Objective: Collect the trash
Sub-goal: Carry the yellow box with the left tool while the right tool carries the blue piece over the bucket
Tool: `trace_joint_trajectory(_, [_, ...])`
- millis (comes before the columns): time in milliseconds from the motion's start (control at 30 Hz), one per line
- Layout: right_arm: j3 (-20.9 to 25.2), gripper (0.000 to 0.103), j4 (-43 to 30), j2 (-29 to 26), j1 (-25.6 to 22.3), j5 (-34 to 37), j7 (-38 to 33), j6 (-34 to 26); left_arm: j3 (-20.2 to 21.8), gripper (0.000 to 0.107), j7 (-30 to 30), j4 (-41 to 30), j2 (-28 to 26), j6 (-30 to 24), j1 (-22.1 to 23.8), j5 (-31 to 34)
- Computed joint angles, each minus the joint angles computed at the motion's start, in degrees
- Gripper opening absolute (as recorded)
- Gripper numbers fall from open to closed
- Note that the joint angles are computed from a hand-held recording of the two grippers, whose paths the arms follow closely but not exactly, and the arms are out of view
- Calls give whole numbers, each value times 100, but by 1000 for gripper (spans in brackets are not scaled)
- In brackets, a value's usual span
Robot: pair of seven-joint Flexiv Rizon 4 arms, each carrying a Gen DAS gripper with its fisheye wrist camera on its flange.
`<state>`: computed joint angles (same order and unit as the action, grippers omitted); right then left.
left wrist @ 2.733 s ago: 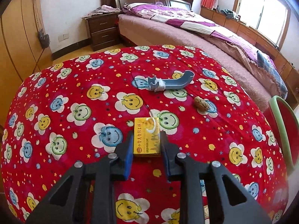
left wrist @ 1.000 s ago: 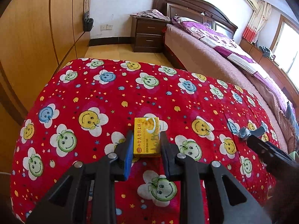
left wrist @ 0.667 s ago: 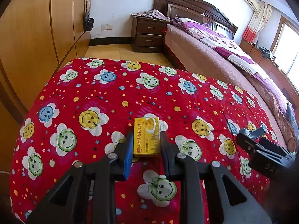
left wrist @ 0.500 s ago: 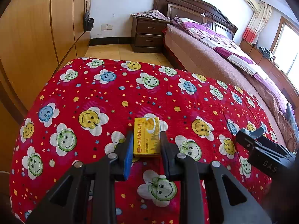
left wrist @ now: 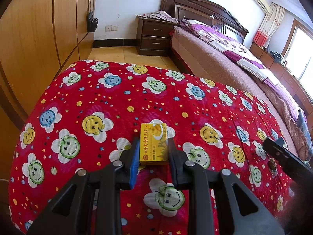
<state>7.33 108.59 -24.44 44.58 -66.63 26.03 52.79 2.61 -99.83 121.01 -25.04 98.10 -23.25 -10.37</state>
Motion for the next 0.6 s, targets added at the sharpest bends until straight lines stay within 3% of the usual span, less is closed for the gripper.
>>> trace_joint_trajectory(100, [32, 72, 212, 221, 8, -177, 298, -16, -46, 27, 24, 42, 38, 67, 40, 32])
trace_joint_trajectory(300, [271, 72, 712, 760, -110, -494, 956, -126, 208, 27, 84, 103, 84, 248, -297, 49])
trace_joint_trajectory(600, [893, 72, 1486, 1706, -218, -568, 1828, -838, -138, 27, 394, 217, 205, 399, -225, 77])
